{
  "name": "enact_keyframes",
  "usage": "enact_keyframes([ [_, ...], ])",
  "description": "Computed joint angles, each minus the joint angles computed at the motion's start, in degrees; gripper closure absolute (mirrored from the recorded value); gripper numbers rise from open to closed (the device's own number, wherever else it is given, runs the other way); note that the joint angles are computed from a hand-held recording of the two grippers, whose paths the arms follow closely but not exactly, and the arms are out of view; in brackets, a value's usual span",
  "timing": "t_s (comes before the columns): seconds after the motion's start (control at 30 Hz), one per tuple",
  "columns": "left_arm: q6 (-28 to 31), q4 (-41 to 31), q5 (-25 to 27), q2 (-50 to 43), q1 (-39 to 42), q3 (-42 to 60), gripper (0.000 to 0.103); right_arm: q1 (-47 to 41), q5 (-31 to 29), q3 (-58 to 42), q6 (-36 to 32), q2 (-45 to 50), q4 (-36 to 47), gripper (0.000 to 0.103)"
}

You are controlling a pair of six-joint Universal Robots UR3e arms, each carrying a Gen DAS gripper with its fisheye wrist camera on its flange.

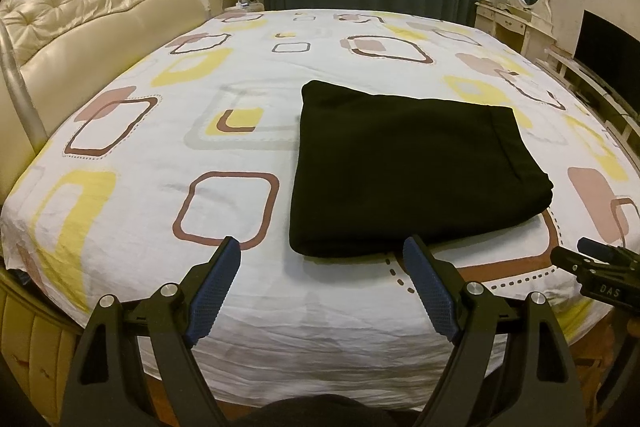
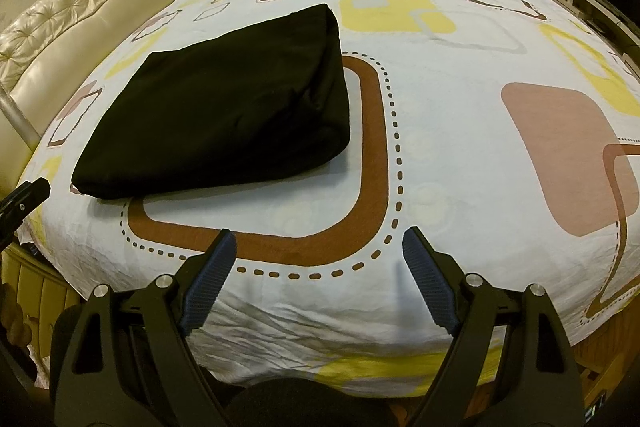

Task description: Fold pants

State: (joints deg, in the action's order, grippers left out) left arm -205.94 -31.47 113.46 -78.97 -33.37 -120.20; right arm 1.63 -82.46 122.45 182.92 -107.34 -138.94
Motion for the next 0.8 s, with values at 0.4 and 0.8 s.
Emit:
enact_keyframes([
  [0.4,-2.8,-2.3,5.2,-1.4,-2.6,2.9,0.011,-0.6,0.9,0.8,-1.1,0.1,-0.6,0.018],
  [0.8,19.1,6.3,-5.9,-4.7,25.4,6.0,0.011,-8.6,10.3,-14.4,-3.1,10.3,-0.5,0.01],
])
